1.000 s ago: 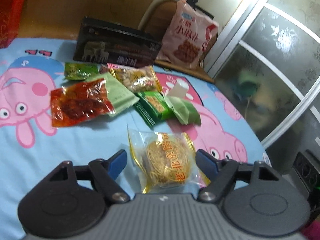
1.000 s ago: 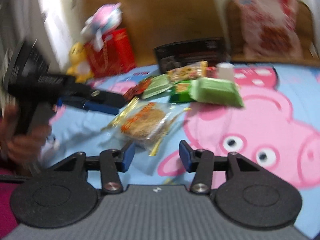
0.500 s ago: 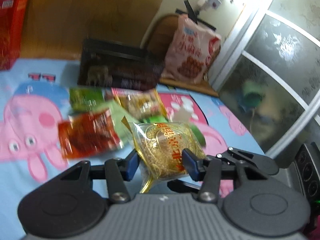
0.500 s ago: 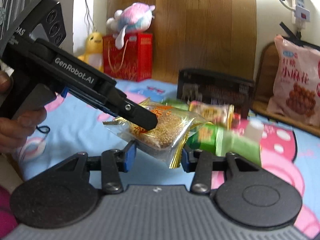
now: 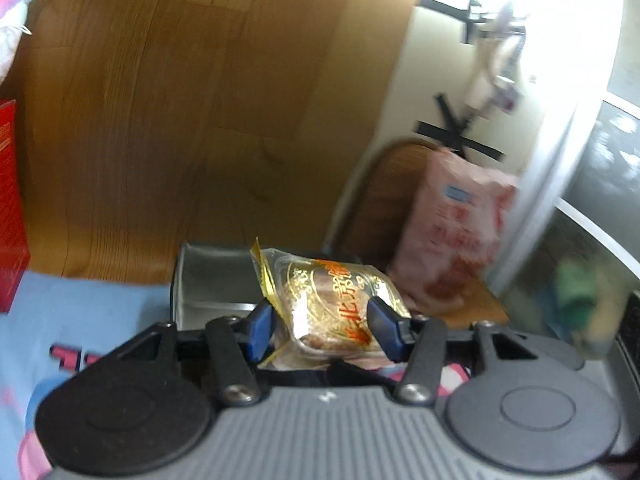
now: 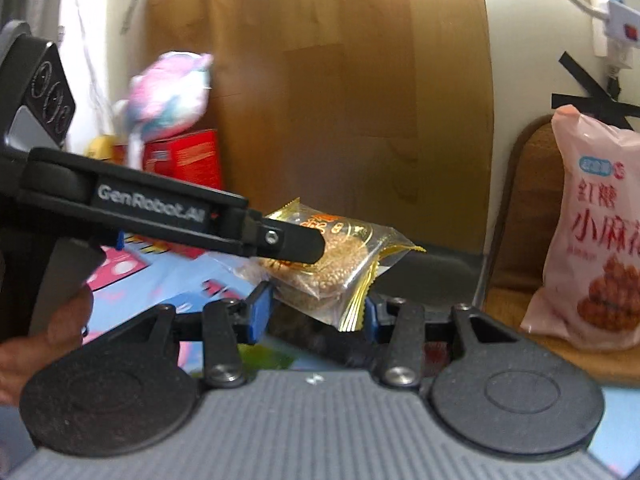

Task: Organize snacks
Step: 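Carry the pastry bag into the black tin box and open the left gripper, then grasp the light green wrapped cake with the left gripper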

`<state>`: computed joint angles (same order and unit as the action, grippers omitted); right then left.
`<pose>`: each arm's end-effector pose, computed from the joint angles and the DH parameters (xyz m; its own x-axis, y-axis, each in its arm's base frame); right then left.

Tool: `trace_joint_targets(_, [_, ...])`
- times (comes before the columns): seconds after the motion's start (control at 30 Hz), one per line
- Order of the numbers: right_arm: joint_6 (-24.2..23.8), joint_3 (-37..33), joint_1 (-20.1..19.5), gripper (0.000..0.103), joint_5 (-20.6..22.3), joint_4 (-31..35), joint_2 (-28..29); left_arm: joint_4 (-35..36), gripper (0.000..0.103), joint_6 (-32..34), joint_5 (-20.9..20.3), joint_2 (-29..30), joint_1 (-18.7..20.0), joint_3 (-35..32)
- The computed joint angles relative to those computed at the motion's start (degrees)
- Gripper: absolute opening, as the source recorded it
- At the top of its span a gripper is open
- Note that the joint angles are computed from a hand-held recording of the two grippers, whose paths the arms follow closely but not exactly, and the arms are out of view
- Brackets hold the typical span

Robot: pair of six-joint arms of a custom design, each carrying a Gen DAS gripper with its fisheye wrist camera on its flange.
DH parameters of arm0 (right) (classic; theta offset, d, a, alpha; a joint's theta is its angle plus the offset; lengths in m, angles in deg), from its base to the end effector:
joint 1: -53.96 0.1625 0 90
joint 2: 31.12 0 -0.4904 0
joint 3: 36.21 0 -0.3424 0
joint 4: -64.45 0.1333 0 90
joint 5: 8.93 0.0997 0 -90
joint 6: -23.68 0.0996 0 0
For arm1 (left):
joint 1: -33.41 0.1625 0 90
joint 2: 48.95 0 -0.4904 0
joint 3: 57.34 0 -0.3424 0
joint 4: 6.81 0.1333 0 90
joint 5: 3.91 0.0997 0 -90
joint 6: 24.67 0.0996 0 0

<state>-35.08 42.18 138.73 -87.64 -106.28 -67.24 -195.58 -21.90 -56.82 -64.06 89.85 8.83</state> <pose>0.0803 -0.7990 0.2068 -0.5733 -0.6832 0.4523 -0.8074 0.3772 -0.4536 -0.2891 -0.7856 0.0443 -0.8923 0.0962 -0.4411 0.4156 0.5567 -0.7193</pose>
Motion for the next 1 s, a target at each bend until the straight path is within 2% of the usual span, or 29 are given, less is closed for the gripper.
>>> trace_joint_targets(0.1, [0.44,-3.54,0.81,0.052,-5.06,1.04,2.17,5.28,0.051,-1.34,0.74,2.84,1.51,-7.00])
trace_joint_targets(0.17, [1.44,-4.05,0.15,0.052,-5.16,1.54,1.69,5.16,0.051,-1.50,2.43,3.62,1.72,-7.85])
trace_joint_targets(0.33, [7.32,2.17,-4.84,0.051,1.65,0.25,-5.24,-8.24,0.053,-1.21,-2.74,-0.46,1.32,5.47])
trace_joint_targets(0.47, [10.19,7.74,-8.70,0.051,3.49,-1.69,-9.37,-15.14,0.054,-3.95,-6.14,-3.26,0.80,16.39])
trace_joint_targets(0.63, [11.06,14.45,-11.19,0.051,4.19,-4.43,-11.88,-18.63,0.054,-6.57,-5.43,-4.36,-1.10,26.62])
trace_joint_targets(0.73, [12.46,18.69,-12.88,0.052,7.27,-5.33,-13.74,-21.06,0.057,-6.04,-2.96,-4.46,-2.82,31.61])
trace_joint_targets(0.8, [12.53,20.83,-13.50,0.057,7.52,-6.12,-14.43,-21.91,0.057,-7.03,-2.46,-4.87,-3.54,34.55])
trace_joint_targets(0.87, [12.99,20.56,-13.55,0.059,6.02,-5.06,-14.07,-22.37,0.057,-9.01,-3.65,-5.52,-3.85,37.21])
trace_joint_targets(0.93, [15.02,18.22,-13.25,0.056,4.22,1.63,-13.65,-23.44,0.057,-10.04,-4.21,-5.74,-4.11,39.00])
trace_joint_targets(1.0, [14.19,18.37,-13.28,0.054,5.69,5.99,-14.20,-25.05,0.057,-10.45,-3.63,-5.75,-4.51,40.26])
